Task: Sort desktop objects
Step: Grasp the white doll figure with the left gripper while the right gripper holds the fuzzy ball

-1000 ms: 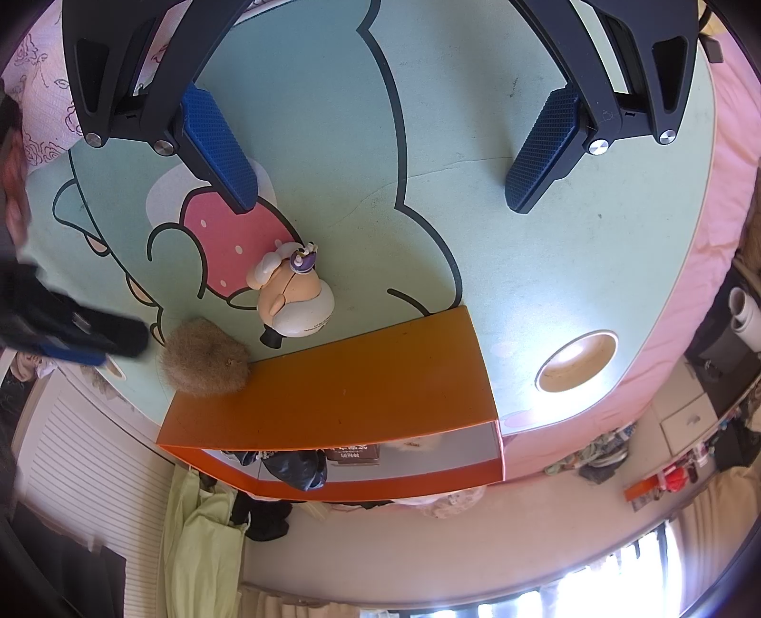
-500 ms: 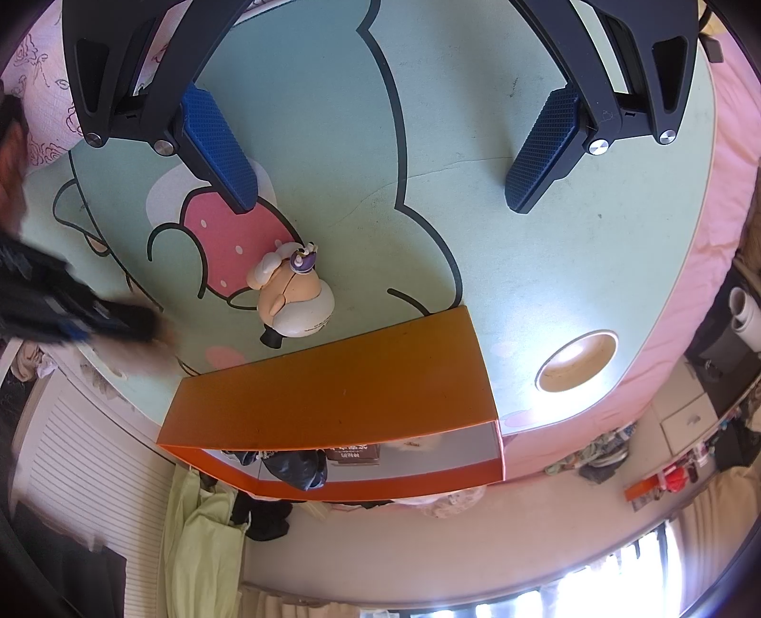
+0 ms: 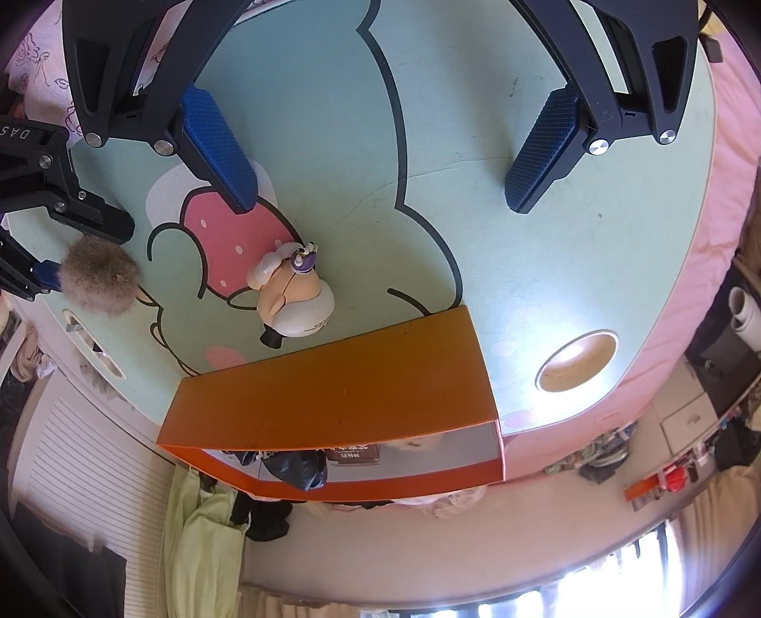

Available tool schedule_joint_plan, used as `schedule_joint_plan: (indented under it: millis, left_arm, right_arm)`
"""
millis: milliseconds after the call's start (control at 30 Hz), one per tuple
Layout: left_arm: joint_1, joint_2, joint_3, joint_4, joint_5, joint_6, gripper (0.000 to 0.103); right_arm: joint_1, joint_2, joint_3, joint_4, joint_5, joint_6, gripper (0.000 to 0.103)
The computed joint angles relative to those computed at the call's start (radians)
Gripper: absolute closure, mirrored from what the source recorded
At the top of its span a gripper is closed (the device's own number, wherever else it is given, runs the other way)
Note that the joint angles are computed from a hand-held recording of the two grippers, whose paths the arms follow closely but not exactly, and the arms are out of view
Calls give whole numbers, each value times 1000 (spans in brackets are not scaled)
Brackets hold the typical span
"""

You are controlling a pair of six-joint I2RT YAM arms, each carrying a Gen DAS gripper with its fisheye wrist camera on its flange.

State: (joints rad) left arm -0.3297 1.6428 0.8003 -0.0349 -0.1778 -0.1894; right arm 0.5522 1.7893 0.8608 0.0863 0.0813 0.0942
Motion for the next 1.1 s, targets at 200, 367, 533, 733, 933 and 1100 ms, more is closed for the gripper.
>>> schedule_joint_plan:
  millis: [200, 367, 533, 733, 933, 1100]
  left_arm:
    - [0, 0, 0, 0, 0, 0, 0]
    - [-1, -3, -5, 4, -6, -2, 0]
    - [-6, -42, -26, 47, 29, 18, 0]
    - [-40, -16, 47, 44, 9, 67, 0]
    - [-49, 131, 222, -42, 17, 89, 38]
    - [-41, 106, 152, 30, 62, 69, 64]
  right_arm:
    - [1, -6, -5, -2, 4, 2, 30]
    - [0, -8, -6, -3, 2, 1, 30]
    - [-5, -12, -7, -4, -2, 2, 30]
    - [-6, -15, -9, -5, -2, 1, 30]
    - [-6, -21, -9, -9, 0, 6, 30]
    - [-22, -49, -37, 13, -30, 40, 30]
